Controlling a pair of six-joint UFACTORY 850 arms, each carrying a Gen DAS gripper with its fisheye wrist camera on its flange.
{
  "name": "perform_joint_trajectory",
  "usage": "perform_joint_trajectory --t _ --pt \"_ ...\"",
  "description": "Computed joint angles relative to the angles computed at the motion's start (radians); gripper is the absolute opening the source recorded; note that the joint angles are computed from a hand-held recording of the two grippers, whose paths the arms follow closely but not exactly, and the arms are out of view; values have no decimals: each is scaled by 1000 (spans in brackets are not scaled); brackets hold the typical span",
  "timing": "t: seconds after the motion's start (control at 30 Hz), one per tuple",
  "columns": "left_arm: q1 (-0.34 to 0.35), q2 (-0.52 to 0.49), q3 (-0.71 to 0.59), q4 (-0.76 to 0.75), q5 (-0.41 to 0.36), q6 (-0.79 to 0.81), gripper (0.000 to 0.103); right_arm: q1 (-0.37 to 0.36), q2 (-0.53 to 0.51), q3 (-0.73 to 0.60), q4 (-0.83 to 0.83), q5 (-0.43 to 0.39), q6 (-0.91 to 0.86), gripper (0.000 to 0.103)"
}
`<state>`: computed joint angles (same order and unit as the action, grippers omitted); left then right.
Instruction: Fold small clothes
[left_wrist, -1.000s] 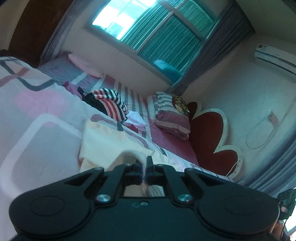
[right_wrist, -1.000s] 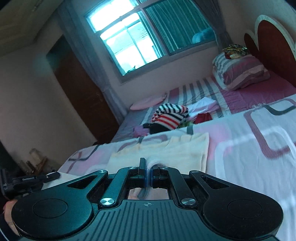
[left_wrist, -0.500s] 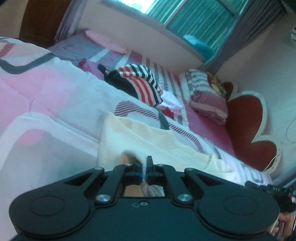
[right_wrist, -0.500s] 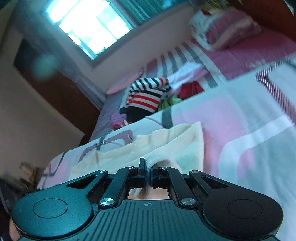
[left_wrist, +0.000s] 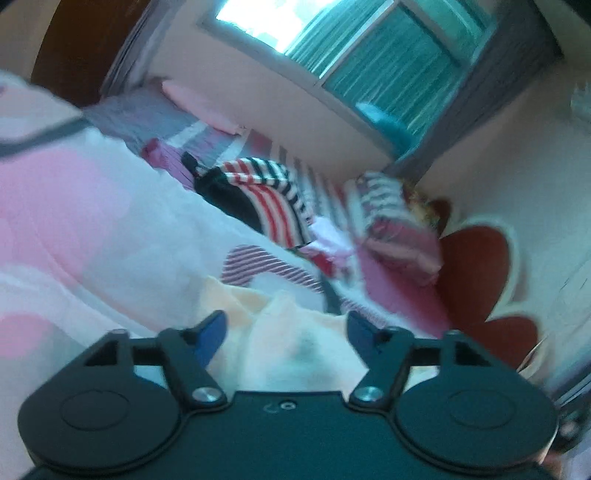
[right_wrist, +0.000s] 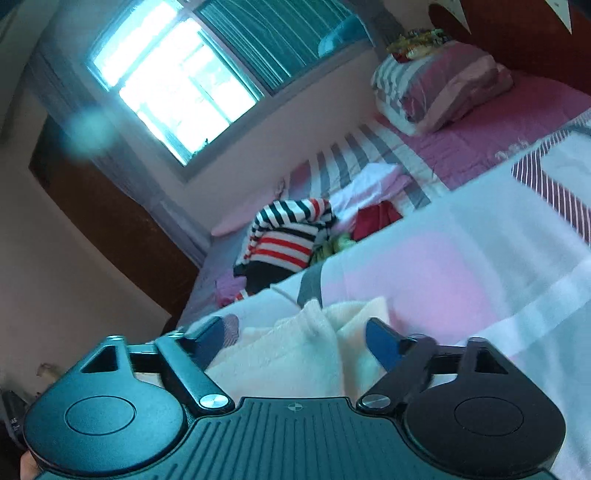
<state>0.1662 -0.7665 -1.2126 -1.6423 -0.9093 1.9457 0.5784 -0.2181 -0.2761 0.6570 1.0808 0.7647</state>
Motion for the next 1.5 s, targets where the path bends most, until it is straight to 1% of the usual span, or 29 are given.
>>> perform_joint_trajectory --t 0.03,0.07,0.13,0.17,0.2,0.23,0.27,0.33,0.37,0.4,0.43,0.53,0.7,0.8,0.87,0.9,0.93,0.97,1.0,1.03,1.07,1.1,1.17,1.2,1.27,1.33,1.37,1.43,1.5 --pt "-6 10 9 -7 29 52 63 4 8 -1 8 -15 -35 62" --pt "-12 17 14 -3 57 89 61 6 17 -5 18 -45 -81 59" --pt "-27 29 26 11 93 144 50 10 15 -27 40 -102 -177 54" --pt "-35 38 37 6 117 186 47 9 9 -41 43 -131 -210 52" --pt "-43 47 49 -1 136 223 42 6 5 -51 42 -158 -242 48" --pt "-48 54 60 -11 149 259 36 15 -19 -68 46 -161 -257 45" --pt "-53 57 67 -20 156 294 33 20 -25 -79 60 -177 -292 43" --pt "-68 70 91 -78 192 394 21 32 -76 -127 106 -208 -370 26" --pt "-72 77 105 -108 197 439 18 38 -101 -153 147 -221 -430 24" --pt "-73 80 115 -128 192 468 9 48 -118 -172 187 -229 -486 17" --pt "-74 81 120 -142 186 487 3 55 -130 -181 199 -228 -505 5" --pt "-68 93 141 -198 154 532 2 73 -149 -195 237 -215 -544 2" --pt "-57 106 157 -247 79 573 2 115 -123 -169 302 -140 -561 2" --pt "-69 107 161 -279 76 613 2 125 -106 -161 337 -114 -593 2" --pt "-85 101 158 -299 106 628 2 112 -103 -164 342 -134 -599 2" --pt "-95 92 152 -307 138 635 2 103 -115 -178 365 -166 -619 2" --pt "-106 84 143 -306 184 631 4 95 -137 -203 421 -209 -668 2" --pt "-112 75 137 -307 206 626 5 86 -162 -225 456 -243 -691 2" --pt "-108 74 137 -308 195 618 10 89 -171 -225 452 -234 -673 3" --pt "-109 82 138 -318 212 610 25 90 -168 -225 461 -238 -670 5" --pt "-112 99 153 -369 229 643 36 93 -157 -232 501 -249 -695 10" --pt "-111 125 185 -447 221 718 52 109 -149 -241 572 -238 -742 22" --pt "-100 170 241 -477 140 784 61 156 -137 -242 609 -156 -773 24" --pt "-103 188 260 -429 115 754 68 160 -131 -246 565 -154 -755 26" --pt "-130 215 282 -312 113 693 70 152 -150 -302 479 -211 -781 29" --pt "-171 244 322 -276 119 736 70 158 -195 -373 426 -244 -827 29" --pt "-188 251 338 -269 121 756 70 155 -211 -399 378 -272 -819 29" --pt "-211 250 360 -320 143 811 62 156 -249 -445 335 -303 -821 29" --pt "-213 220 344 -319 179 812 68 146 -276 -463 328 -332 -807 29"
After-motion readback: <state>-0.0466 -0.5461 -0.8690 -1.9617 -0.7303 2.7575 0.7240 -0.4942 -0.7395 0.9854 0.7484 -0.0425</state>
